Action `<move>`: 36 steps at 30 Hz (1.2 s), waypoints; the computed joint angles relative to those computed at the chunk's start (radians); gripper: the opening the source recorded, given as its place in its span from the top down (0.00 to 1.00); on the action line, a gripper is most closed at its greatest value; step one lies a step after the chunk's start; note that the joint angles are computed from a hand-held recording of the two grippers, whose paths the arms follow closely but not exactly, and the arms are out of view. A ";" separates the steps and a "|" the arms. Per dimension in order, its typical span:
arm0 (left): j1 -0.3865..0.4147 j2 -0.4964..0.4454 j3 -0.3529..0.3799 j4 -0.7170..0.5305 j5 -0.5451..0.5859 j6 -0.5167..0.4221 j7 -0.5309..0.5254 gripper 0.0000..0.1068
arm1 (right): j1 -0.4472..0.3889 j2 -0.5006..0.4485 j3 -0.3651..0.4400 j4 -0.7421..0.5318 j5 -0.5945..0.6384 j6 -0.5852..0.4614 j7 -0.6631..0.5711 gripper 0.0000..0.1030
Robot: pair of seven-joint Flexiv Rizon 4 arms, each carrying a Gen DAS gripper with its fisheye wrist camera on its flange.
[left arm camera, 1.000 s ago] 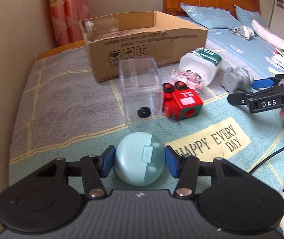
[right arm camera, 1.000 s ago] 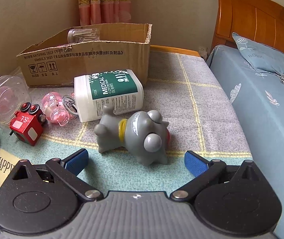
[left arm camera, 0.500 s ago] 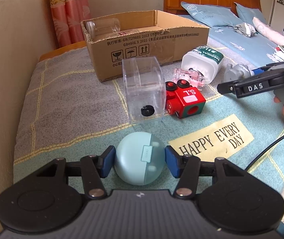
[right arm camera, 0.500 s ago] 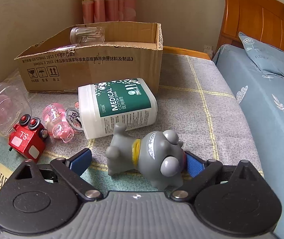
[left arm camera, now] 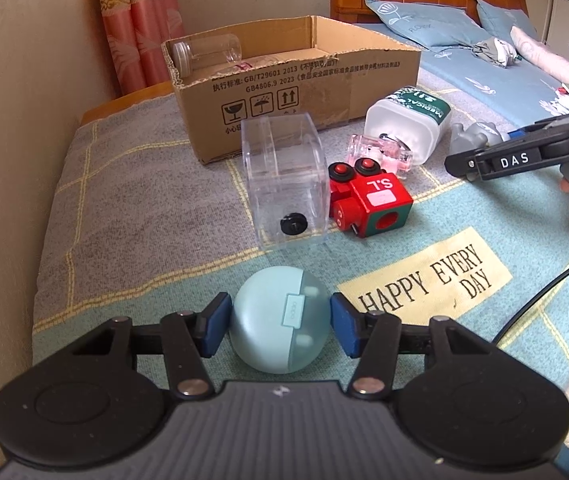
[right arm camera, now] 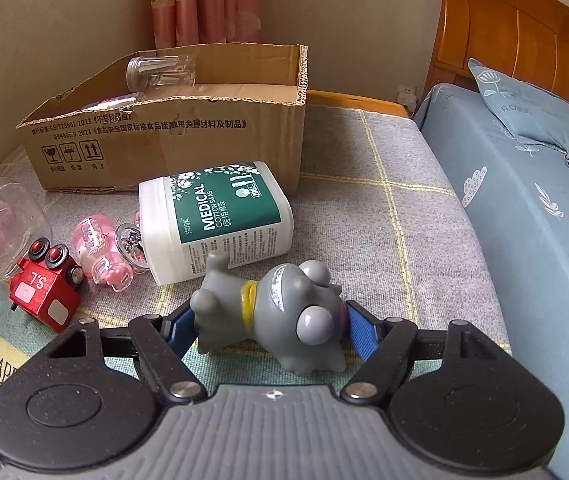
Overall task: Organize rigid objects
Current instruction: 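Grasp the grey toy figure with the right tool while the left tool lifts the case, then lower the case into the box and open the left tool while the right tool drops the grey toy in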
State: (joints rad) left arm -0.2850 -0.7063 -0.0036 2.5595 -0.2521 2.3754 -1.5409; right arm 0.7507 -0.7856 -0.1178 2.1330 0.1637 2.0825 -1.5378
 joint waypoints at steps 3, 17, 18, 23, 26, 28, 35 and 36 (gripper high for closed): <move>-0.015 0.007 0.004 0.000 -0.019 -0.014 0.007 0.51 | -0.006 0.004 0.005 0.003 -0.007 -0.001 -0.003 0.24; -0.063 0.069 0.013 0.029 -0.079 -0.077 0.016 0.51 | -0.094 0.080 0.068 0.073 -0.090 0.015 -0.070 0.25; -0.065 0.078 0.014 0.033 -0.081 -0.081 0.014 0.51 | -0.105 0.087 0.078 0.079 -0.100 0.018 -0.076 0.25; -0.080 0.141 0.017 0.060 -0.105 -0.098 0.001 0.51 | -0.175 0.128 0.134 0.107 -0.160 0.032 -0.098 0.25; -0.114 0.182 0.031 0.067 -0.143 -0.097 0.019 0.51 | -0.235 0.146 0.181 0.116 -0.220 0.032 -0.096 0.25; -0.132 0.207 0.037 0.066 -0.171 -0.101 0.042 0.51 | -0.272 0.155 0.209 0.118 -0.267 0.028 -0.094 0.25; -0.119 0.248 0.044 -0.024 -0.211 -0.141 0.116 0.51 | -0.380 0.168 0.283 0.099 -0.427 0.021 -0.069 0.25; -0.120 0.245 0.046 -0.044 -0.220 -0.148 0.138 0.51 | -0.380 0.169 0.282 0.094 -0.435 0.022 -0.069 0.25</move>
State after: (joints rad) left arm -0.4053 -0.4609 0.0427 2.5156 -0.4718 2.2279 -1.4033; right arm 0.3704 -0.6167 0.1641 2.2274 -0.2718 2.1042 -1.6071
